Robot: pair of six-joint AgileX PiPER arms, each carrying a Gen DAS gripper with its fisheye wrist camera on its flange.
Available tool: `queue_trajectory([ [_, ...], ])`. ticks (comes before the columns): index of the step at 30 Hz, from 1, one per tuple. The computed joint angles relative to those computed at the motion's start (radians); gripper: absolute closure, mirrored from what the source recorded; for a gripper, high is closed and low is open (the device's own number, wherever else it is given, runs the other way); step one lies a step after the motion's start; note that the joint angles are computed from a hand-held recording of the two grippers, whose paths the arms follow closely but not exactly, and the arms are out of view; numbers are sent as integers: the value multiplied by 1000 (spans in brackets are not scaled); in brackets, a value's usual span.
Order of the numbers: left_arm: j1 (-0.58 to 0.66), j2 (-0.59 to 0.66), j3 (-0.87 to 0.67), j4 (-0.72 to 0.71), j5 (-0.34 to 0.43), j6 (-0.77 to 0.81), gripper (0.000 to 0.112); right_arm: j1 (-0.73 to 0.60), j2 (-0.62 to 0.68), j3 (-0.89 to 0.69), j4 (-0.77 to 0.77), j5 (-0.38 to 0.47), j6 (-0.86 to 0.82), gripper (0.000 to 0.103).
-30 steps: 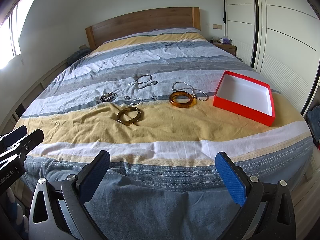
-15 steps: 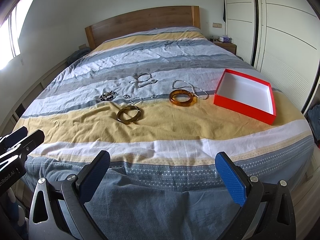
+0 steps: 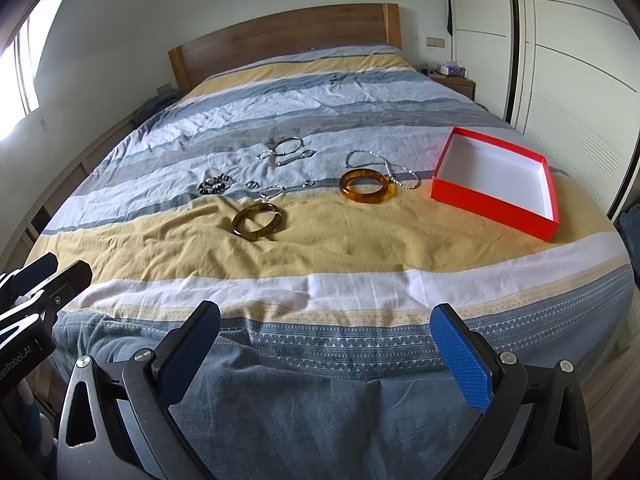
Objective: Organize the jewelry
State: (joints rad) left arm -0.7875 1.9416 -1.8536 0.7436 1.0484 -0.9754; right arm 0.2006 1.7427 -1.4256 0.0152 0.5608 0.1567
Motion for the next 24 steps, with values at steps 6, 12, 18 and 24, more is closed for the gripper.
queue_trajectory([
  [6, -18, -17, 40, 2, 2, -28, 44, 1, 10, -8, 10, 11, -10, 0],
  [12, 23, 34, -40, -48, 8, 45, 44, 0, 25, -19, 15, 16, -15, 0],
  [18, 41, 62, -90, -72, 18, 80, 44, 0, 33, -25, 17, 15, -17, 0],
  [24, 41, 65, -96, -90, 30, 86, 44, 0, 43, -35, 20, 16, -20, 0],
])
